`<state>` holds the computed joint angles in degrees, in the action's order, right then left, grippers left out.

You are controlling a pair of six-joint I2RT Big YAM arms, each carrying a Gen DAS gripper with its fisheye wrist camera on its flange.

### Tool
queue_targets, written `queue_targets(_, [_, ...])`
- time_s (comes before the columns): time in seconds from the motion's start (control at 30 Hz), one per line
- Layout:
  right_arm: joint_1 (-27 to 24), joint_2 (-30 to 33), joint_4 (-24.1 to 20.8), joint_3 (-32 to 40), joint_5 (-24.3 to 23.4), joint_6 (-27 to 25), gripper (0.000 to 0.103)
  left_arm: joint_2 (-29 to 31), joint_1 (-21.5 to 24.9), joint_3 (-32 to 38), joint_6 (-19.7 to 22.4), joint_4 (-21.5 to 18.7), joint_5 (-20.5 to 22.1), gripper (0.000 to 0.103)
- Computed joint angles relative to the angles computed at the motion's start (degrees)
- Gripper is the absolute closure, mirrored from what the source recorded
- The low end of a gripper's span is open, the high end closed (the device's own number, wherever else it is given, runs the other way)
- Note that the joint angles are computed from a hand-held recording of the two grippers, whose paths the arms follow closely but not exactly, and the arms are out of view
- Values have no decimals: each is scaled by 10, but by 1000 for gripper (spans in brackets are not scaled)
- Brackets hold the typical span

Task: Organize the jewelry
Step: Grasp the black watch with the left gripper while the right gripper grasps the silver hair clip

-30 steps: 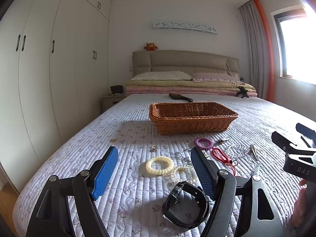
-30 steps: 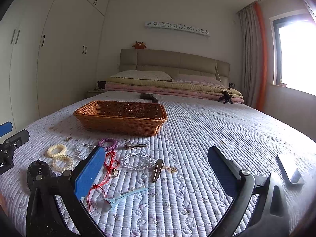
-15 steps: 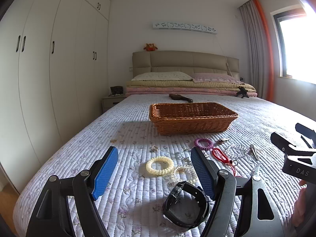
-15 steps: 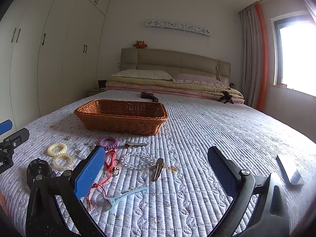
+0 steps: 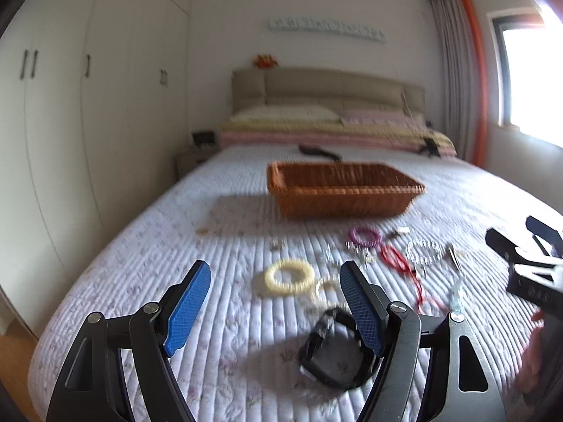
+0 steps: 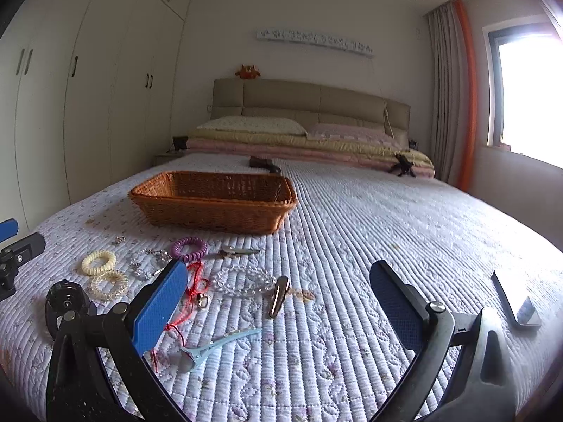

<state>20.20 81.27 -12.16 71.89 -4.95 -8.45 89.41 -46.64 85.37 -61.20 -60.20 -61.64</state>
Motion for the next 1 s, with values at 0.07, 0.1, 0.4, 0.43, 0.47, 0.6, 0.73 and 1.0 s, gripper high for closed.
queue_targets(0.07, [-8,13,-45,25,-14,-5,0,-8,-1,-7,-6,-8,23,26])
queue_targets(0.1, [-12,19,-64,36,-22,-3,0,-12,-1,-11,-8,-10,32,26])
queue_targets(0.4, [-38,84,-233,145,-70,-26,29,-37,25,-44,45,50,206,26])
queue_targets(0.43, [-39,98,-261,166,-74,-30,39,-38,28,-45,52,57,218,27])
queue_targets(0.47, [-39,115,-289,189,-79,-30,50,-39,31,-45,58,61,230,27])
queue_targets(0.6, [-39,175,-369,266,-99,-10,51,-64,70,-81,88,142,372,55])
queue_targets(0.73, [-31,216,-411,314,-98,-6,51,-46,80,-58,111,109,387,55])
queue_targets(1.0, [-17,240,-414,337,-74,-12,63,-1,99,-8,118,67,420,73])
